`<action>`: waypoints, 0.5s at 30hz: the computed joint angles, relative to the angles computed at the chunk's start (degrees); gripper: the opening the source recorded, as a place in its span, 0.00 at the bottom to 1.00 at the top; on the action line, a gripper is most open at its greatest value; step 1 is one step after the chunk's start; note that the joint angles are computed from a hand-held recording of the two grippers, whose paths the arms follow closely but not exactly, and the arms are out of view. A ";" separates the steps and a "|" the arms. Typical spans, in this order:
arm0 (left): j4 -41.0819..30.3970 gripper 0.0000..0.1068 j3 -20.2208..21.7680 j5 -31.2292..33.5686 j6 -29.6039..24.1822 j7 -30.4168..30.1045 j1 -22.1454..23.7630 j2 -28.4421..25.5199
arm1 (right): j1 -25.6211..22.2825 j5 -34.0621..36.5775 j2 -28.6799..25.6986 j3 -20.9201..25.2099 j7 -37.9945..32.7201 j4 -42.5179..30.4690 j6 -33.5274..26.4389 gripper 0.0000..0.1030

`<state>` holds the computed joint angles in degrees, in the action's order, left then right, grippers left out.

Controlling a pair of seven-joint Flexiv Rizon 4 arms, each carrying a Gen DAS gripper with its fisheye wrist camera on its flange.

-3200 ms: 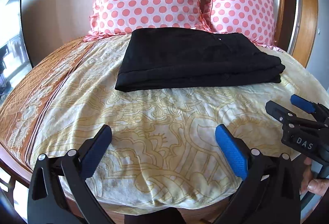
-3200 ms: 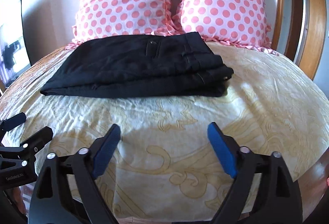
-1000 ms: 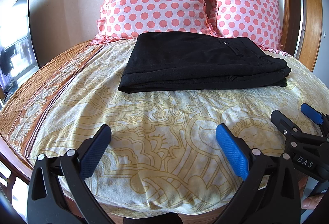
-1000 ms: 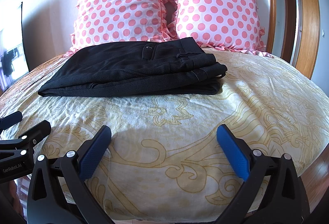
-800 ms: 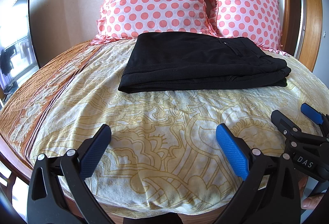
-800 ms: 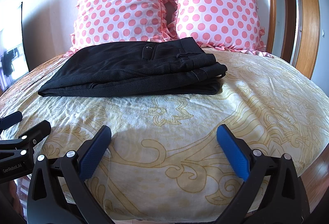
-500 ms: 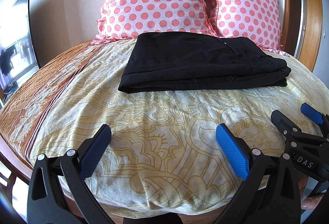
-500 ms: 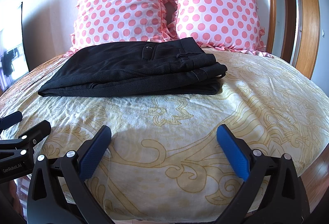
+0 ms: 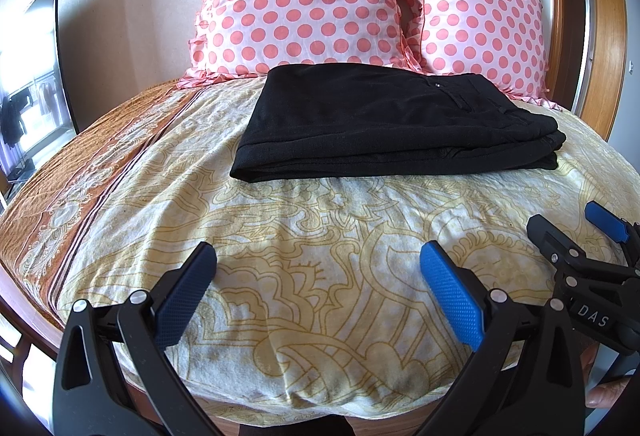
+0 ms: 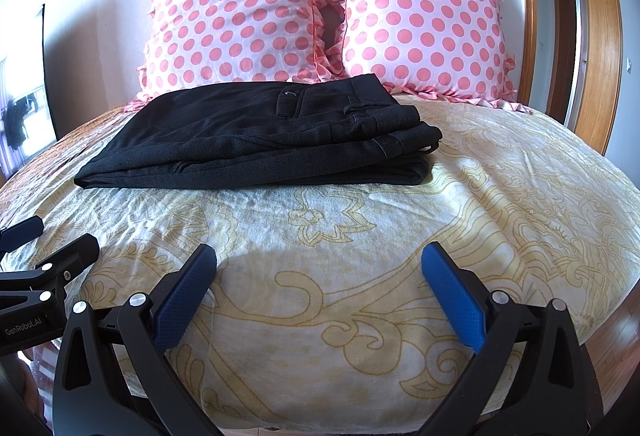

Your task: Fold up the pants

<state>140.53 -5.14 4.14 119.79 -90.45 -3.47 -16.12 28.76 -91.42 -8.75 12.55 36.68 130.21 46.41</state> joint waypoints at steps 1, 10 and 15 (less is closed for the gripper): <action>0.02 0.95 0.05 -0.01 0.07 0.03 -0.06 -0.03 | 0.00 0.00 0.00 0.00 0.00 0.00 0.00 0.99; -0.01 0.95 -0.20 0.17 -0.64 -0.25 0.22 0.20 | 0.10 0.08 -0.08 0.02 0.06 -0.05 -0.17 0.99; -0.05 0.95 -0.28 0.29 -0.95 -0.38 0.34 0.29 | 0.18 0.15 -0.14 0.04 0.10 -0.11 -0.33 0.99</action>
<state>140.48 -5.42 4.42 118.84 -90.84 -3.12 -15.83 28.94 -91.27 -8.89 12.59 36.78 130.10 46.08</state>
